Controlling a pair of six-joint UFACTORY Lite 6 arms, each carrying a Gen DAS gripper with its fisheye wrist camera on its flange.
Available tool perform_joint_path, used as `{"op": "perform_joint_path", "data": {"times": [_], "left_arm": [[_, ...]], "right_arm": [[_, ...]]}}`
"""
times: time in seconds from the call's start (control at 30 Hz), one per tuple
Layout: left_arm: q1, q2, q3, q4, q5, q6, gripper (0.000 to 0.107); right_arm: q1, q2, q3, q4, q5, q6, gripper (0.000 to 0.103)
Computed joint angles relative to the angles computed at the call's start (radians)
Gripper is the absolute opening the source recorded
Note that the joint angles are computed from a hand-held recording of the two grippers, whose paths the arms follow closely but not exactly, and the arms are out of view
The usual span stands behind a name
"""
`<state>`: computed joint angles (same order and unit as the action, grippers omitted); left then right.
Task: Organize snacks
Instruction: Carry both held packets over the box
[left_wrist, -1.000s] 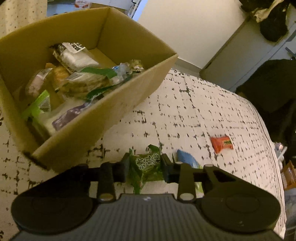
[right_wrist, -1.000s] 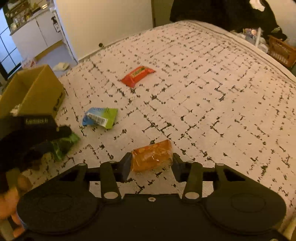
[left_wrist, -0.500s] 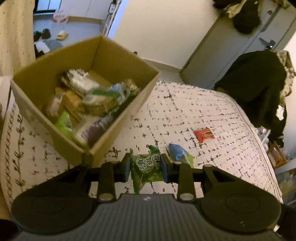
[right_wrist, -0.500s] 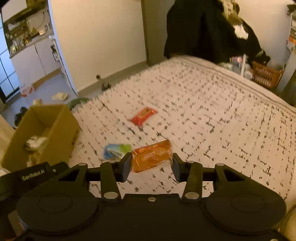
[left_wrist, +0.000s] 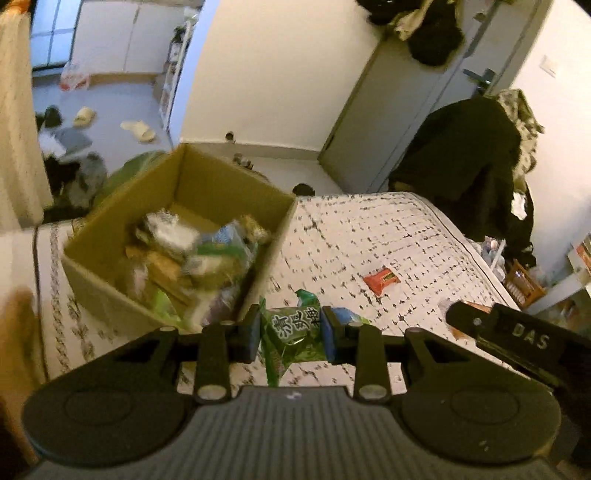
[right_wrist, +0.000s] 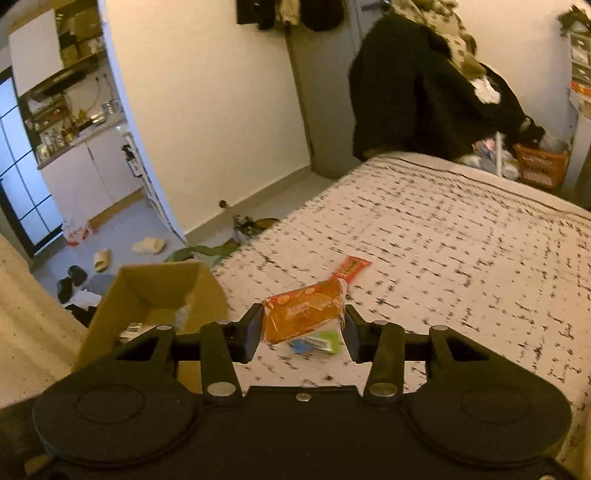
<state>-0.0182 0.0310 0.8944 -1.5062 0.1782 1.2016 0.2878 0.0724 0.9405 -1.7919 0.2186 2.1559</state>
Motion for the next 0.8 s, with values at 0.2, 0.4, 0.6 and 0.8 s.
{"op": "perform_joint_path", "data": {"times": [0.2,0.4,0.6,0.8], "left_arm": [[0.099,-0.002,0.073,0.297,0.061,-0.185,0.031],[0.189,0.036,0.147,0.378,0.121,-0.213,0.031],[0.274,0.092,0.224,0.408,0.179,-0.206,0.031],[0.333,0.187,0.352,0.446,0.220,-0.208,0.032]], "right_arm": [[0.074,0.034,0.037,-0.017,0.041,0.049,0.044],[0.125,0.092,0.098,-0.003,0.061,0.026,0.044],[0.143,0.148,0.129,-0.177,0.065,0.250,0.044],[0.160,0.199,0.172,-0.196,0.077,0.259,0.044]]}}
